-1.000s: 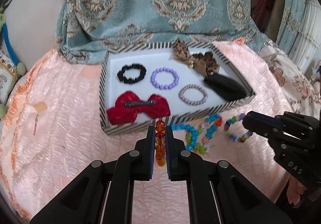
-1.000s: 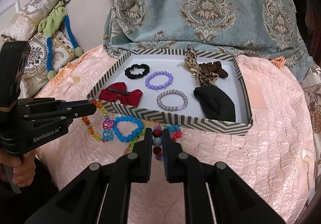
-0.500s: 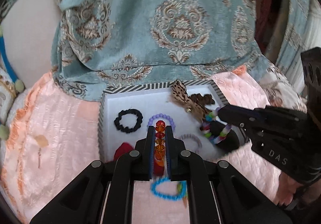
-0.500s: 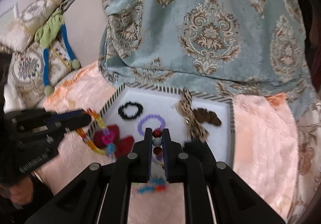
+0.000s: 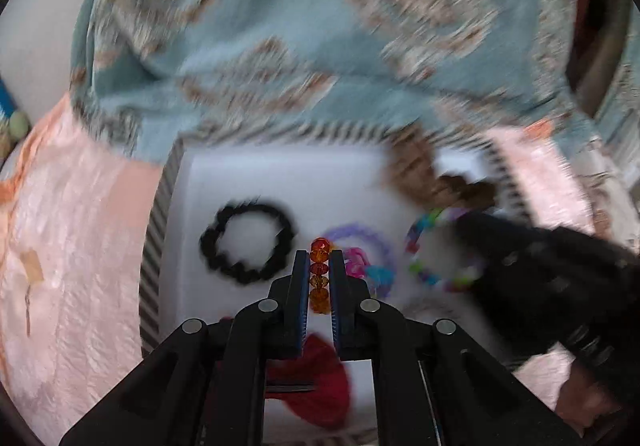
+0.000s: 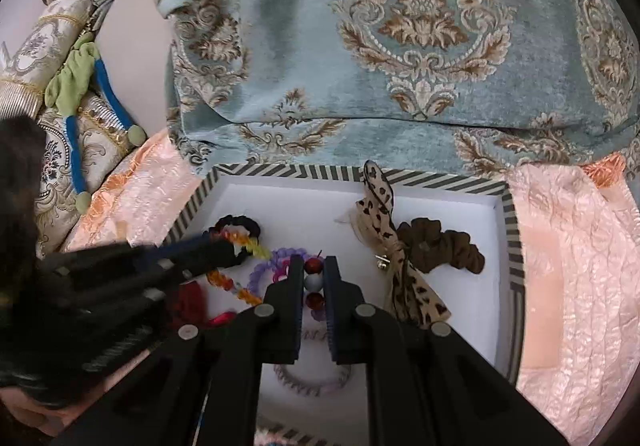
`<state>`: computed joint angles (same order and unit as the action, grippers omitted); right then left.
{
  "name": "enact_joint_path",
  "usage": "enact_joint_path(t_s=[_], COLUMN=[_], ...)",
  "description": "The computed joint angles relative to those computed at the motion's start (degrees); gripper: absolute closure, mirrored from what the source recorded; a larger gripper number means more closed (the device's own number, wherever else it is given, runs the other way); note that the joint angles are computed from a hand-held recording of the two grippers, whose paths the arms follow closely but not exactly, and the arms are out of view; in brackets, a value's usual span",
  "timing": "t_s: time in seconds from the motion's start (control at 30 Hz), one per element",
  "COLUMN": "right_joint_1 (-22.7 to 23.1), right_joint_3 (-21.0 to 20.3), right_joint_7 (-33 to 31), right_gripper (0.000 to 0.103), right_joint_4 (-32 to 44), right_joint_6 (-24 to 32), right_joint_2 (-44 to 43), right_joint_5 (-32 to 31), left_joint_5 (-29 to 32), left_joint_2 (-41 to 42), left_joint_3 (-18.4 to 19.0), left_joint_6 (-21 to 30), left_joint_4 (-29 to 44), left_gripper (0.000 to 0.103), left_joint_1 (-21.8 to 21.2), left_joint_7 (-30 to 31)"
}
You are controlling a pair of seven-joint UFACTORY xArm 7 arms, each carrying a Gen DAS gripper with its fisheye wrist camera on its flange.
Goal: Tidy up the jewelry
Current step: 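Lower both bracelets into the tray and open both tools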
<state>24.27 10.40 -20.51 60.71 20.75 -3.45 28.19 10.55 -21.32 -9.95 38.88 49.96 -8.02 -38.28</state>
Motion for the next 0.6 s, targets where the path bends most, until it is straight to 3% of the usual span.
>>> enact_joint_path(t_s=[0.17, 0.4, 0.6], right_joint_1=[-1.1, -2.1, -4.6], right_joint_3=[0.4, -0.4, 1.3], right_joint_7=[6.2, 17.8, 11.4], right_gripper=[0.094, 0.094, 0.090], right_joint_4=[3.0, 6.5, 5.6], right_joint_6=[0.3, 0.6, 0.0], right_joint_2=[4.9, 9.1, 8.3], right_joint_5=[-6.2, -19.8, -11.6], left_joint_5=[2.9, 4.3, 4.2], left_joint_2=[-0.6, -1.1, -0.2], left_joint_3=[-0.7, -0.8, -0.2], left_joint_6=[3.1, 6.9, 7.3], left_joint_4=[-0.5, -1.4, -1.2], left_gripper=[0.103, 0.103, 0.103], left_joint_1=[1.1, 1.6, 1.6], left_joint_7=[-1.1, -2.0, -3.0])
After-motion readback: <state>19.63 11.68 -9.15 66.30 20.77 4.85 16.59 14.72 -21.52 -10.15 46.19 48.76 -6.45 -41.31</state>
